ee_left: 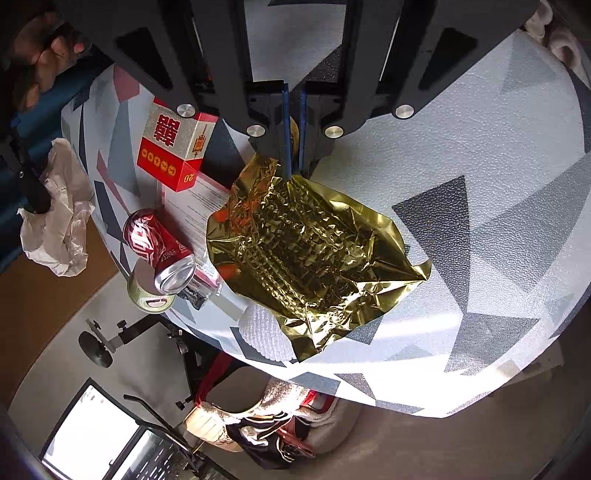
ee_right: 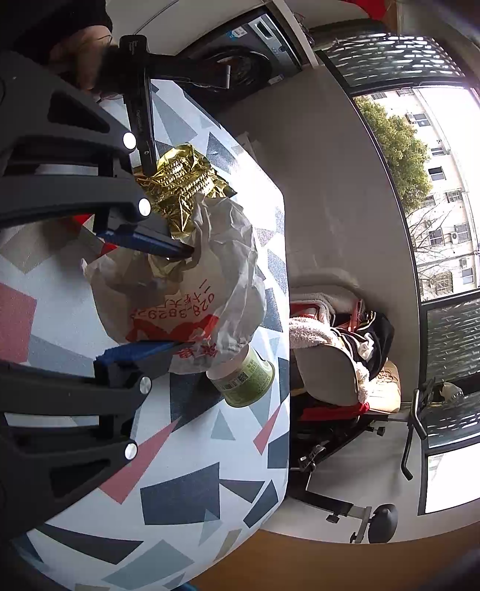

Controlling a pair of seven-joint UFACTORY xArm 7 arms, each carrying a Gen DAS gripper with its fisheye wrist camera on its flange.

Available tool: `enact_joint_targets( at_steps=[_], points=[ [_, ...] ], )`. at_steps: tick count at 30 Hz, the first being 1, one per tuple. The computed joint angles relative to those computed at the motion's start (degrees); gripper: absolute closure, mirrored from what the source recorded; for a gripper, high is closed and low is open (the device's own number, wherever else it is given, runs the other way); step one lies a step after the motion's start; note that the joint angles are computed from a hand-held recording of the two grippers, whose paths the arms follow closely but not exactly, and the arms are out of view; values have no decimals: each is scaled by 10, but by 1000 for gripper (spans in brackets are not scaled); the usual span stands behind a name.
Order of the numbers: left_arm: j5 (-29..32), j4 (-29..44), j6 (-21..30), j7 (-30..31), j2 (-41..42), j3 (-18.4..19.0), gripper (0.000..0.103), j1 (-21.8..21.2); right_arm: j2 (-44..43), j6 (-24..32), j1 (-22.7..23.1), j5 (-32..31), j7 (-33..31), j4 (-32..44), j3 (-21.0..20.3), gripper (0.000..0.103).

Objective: Collect trash
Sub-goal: 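Grasp the gold foil bag with the left tool while the right tool lifts the white bag, then drop the gold bag in the bin with the left tool while the right tool carries the white bag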

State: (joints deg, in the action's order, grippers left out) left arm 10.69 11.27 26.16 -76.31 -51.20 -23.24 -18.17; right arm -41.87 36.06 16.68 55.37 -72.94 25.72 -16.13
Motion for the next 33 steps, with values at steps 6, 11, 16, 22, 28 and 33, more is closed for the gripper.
enact_joint_targets(
  at_steps=[6,11,16,22,28,33],
  points=[
    [17,31,99,70,-71,-1,101,-47,-21,20,-14,-17,15,-7,-3,59],
    [7,62,186,103,-112,-33,101,-92,-52,41,-29,-38,33,-20,-8,59],
    [-15,79,231,112,-120,-64,101,-141,-97,70,-46,-69,55,-31,-17,59],
    [-32,109,263,111,-95,-104,101,-189,-164,113,-78,-123,80,-48,-35,59],
    [-49,121,270,105,-55,-123,101,-233,-218,153,-111,-170,103,-63,-53,59],
    [-61,109,268,77,-30,-128,100,-260,-249,181,-130,-199,116,-70,-63,59]
  ],
)
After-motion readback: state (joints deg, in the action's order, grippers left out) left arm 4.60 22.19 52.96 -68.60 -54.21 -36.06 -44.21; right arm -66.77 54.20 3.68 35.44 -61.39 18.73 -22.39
